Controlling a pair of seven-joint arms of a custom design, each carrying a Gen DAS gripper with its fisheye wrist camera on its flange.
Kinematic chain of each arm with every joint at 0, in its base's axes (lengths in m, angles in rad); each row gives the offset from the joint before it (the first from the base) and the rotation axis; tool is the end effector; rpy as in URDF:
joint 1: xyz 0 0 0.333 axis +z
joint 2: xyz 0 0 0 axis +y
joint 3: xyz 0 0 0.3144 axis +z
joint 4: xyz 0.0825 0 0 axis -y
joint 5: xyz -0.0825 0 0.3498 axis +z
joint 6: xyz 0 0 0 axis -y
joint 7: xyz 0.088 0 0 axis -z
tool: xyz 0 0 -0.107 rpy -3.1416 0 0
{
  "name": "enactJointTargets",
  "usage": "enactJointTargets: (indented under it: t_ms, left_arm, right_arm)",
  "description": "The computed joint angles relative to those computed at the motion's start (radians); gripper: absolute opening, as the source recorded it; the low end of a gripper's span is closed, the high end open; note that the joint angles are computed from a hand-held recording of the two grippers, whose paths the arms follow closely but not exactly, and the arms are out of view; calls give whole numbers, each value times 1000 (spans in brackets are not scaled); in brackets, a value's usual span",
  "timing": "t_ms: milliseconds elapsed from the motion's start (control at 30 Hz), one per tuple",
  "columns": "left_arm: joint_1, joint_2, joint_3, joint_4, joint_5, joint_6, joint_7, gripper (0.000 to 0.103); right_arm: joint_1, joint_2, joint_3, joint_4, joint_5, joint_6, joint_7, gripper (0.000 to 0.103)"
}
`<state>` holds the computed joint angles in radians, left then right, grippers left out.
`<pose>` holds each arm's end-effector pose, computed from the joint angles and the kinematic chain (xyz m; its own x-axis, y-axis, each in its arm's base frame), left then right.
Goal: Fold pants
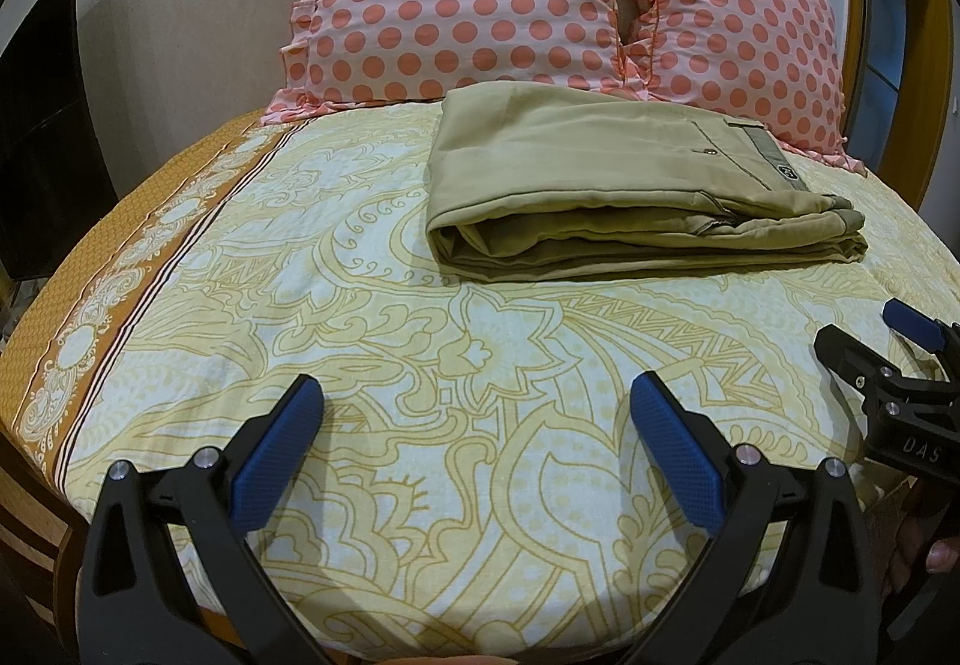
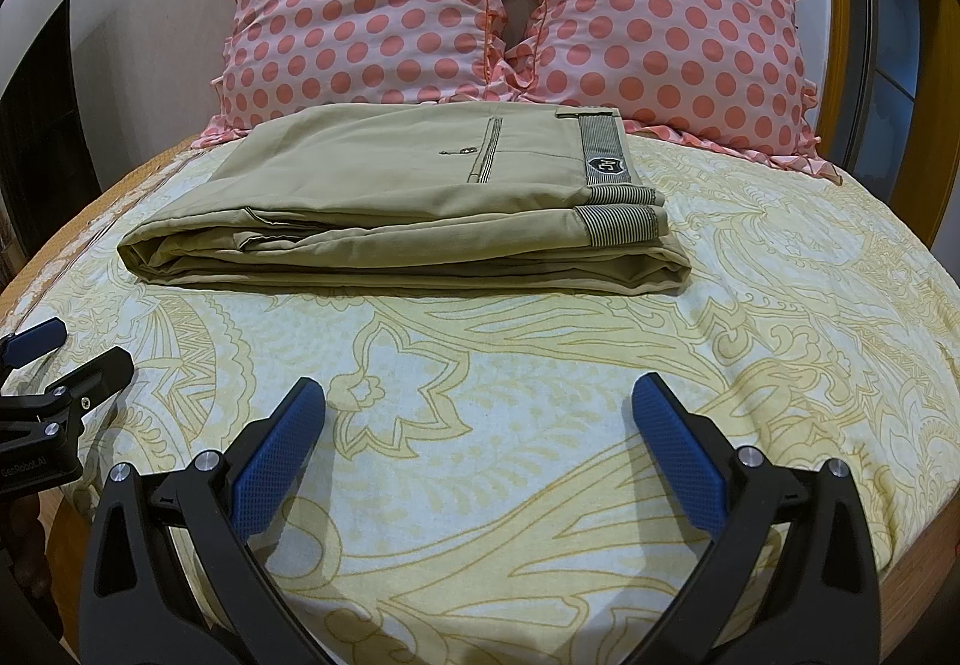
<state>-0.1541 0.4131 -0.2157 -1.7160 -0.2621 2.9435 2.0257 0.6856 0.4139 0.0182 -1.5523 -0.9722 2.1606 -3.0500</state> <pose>0.6462 -0.2073 0.4650 -0.4989 -0.8663 -0.0266 -0.5687 0.3504 -0.7442 0.5336 0.4071 0.4570 -0.4349 -0.8995 -0.0420 -0.5731 0.3125 -0.7576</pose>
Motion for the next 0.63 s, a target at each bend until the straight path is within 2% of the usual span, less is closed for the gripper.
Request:
enactJointTargets:
  t_ms: [300,633]
  left_arm:
    - [-15,-2,18,-10,17,13,-33,101]
    - [-3,-4,4,-14,15,16,-24,101]
  right_arm:
    - [0,-1,0,-2,-1,1,0,102]
    - [-1,0,0,-1,-1,2,0,102]
